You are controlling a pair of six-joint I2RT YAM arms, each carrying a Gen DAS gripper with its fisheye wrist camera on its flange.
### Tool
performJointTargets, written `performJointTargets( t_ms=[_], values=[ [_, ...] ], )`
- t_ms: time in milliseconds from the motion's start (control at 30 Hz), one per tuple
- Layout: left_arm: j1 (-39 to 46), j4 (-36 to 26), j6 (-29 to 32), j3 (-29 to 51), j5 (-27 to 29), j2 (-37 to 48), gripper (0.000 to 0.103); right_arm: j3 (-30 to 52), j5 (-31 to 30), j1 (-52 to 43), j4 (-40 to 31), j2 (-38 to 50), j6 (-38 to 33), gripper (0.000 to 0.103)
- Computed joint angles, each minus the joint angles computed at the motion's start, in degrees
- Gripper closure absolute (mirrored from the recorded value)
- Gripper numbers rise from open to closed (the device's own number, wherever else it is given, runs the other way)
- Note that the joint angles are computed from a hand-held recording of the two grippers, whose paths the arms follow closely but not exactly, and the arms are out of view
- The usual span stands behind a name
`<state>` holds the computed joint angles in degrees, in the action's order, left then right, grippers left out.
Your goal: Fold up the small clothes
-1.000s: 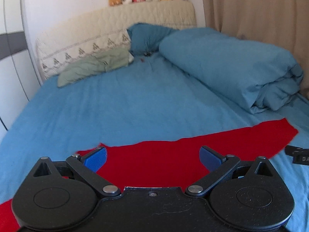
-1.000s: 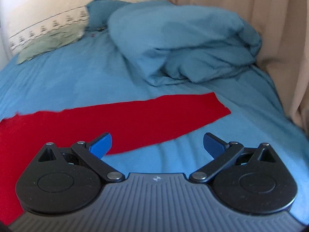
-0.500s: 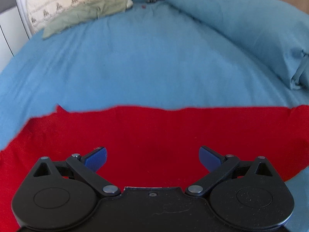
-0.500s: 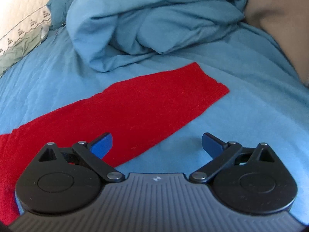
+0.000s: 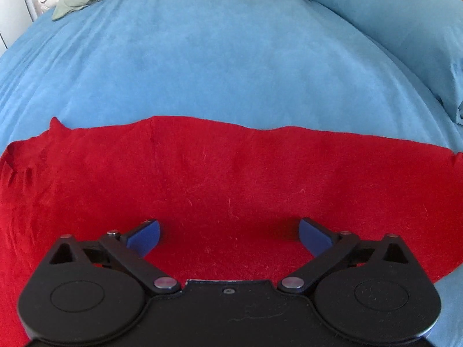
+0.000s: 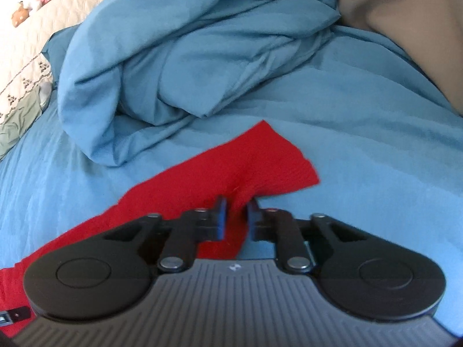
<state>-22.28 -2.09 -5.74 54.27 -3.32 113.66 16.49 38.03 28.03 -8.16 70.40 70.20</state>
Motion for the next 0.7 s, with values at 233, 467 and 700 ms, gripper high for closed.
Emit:
performJointTargets(
  t_ms=[233, 467, 700],
  values=[
    [8.3, -2.5, 3.7, -1.3, 9.5, -8.7, 0.004, 17.1, 9.1, 13.0, -11.9, -0.2, -3.5, 0.081],
    [26.1, -9.6, 13.8, -0.7, 20.1, -18.4, 0.003, 41.4, 7.8, 24.3, 3.1, 20.8, -21.6, 0.081],
    [47.4, -12.2, 27.3, -0.2, 23.8, -18.7, 0.003, 71.6, -2.3, 31.9, 10.1, 53.6, -32.9, 0.081]
  ],
)
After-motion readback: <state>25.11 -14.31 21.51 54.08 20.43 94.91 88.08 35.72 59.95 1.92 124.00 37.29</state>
